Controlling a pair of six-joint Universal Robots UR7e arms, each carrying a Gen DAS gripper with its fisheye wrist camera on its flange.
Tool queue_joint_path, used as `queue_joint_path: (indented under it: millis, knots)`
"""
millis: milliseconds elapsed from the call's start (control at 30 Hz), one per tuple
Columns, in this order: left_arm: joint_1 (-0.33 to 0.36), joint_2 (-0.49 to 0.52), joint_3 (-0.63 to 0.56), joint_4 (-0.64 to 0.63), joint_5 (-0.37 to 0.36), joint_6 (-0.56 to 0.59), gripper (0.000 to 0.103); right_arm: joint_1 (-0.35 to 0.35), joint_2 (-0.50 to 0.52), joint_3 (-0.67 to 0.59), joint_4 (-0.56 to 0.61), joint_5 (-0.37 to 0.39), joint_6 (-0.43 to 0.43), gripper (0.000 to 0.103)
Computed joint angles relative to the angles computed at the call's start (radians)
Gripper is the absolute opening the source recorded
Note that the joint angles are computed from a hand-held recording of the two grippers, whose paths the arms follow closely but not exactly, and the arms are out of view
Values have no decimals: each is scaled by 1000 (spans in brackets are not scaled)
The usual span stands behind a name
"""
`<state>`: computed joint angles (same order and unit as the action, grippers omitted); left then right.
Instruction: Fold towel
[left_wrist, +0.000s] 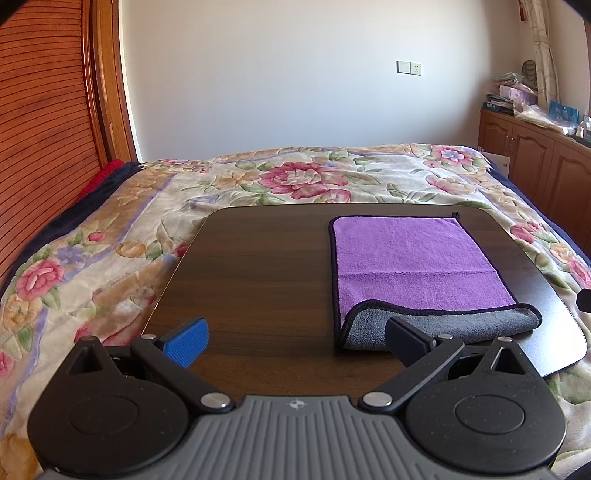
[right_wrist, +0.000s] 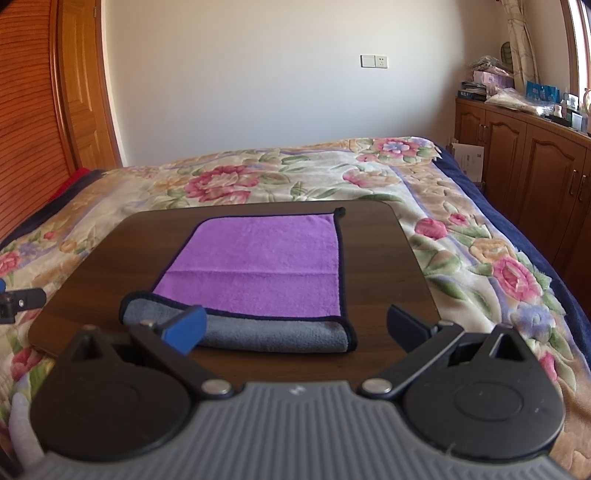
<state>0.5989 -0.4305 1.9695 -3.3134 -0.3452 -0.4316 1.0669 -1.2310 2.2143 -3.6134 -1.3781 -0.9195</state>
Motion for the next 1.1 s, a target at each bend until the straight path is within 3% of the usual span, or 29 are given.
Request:
queue_joint_path:
  millis: [1100]
  knots:
    - [6,-2,13,-24,-3,11,100,-3,-3,-1,9,1,6,103]
